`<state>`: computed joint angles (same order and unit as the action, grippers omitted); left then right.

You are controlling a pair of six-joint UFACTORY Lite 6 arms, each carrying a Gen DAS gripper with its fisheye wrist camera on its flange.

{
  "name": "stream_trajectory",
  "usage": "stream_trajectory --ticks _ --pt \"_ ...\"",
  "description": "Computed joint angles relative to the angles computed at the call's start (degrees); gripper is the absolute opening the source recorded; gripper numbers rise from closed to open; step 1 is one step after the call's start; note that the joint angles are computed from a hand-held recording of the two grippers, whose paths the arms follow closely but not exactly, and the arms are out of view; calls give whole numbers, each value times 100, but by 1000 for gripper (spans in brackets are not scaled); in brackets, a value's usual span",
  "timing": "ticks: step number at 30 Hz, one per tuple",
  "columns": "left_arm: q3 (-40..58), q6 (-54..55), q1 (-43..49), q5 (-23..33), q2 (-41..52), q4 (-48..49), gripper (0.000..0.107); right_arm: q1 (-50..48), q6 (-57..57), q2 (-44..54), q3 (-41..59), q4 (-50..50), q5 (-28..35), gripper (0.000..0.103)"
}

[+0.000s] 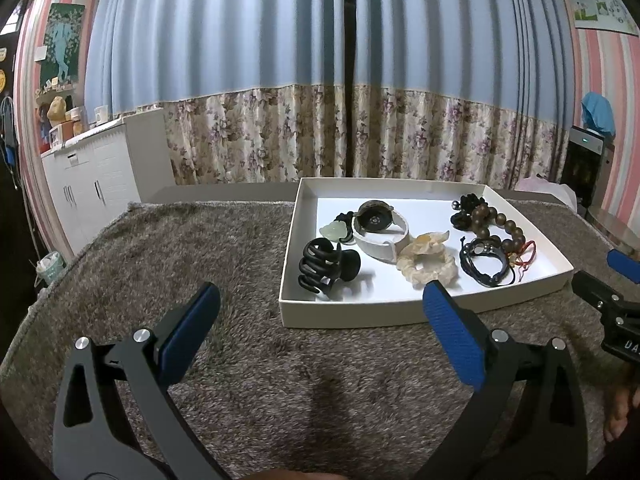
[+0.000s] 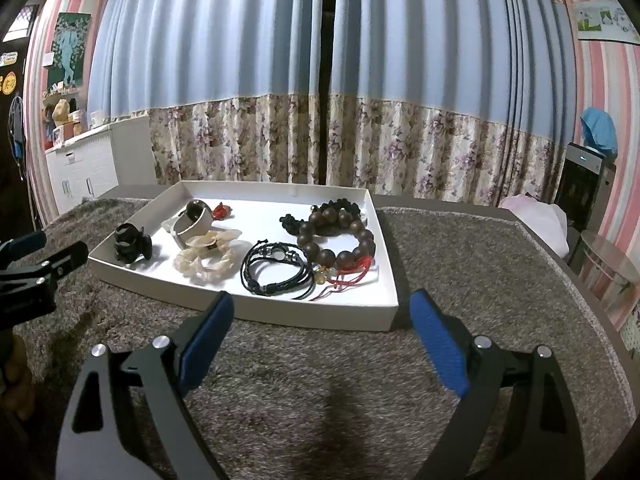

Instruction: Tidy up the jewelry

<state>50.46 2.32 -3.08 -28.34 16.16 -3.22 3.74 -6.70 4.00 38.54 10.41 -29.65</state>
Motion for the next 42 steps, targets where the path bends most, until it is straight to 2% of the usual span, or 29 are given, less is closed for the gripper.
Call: stream_trajectory --ticks 8,14,18,21,25,29,31,33,37,42 --pt "-176 280 -103 -228 -123 -216 100 -12 73 -132 -83 -75 -61 90" --pt "-260 491 -149 -201 -333 -415 100 -35 198 -361 -162 -217 16 90" --pt "-404 533 -135 123 -829 -543 100 -99 264 -783 -251 -276 350 90" --pt "-776 990 -192 150 -1388 -922 100 -209 527 -1293 -515 -567 539 90" --pt "-1394 1013 -87 224 -2058 -920 100 -285 821 -1885 -1015 -869 681 90" --pt "-2173 1492 -206 -295 -2615 -1371 100 -263 1080 -2349 -1642 -1030 556 90" --pt "-2459 1542 -272 -690 -2627 -1432 100 -345 1447 -2544 -1979 -1360 263 90" --pt "-2465 1642 -323 -892 -2423 -1570 100 -289 1159 -2529 -2150 -1080 52 90" --pt "-2225 1085 -59 -860 -1953 -1067 100 -296 995 -2478 -2308 -825 -206 90" --pt "-2245 654 108 -954 -1908 -633 100 96 81 -2635 -2468 241 -427 94"
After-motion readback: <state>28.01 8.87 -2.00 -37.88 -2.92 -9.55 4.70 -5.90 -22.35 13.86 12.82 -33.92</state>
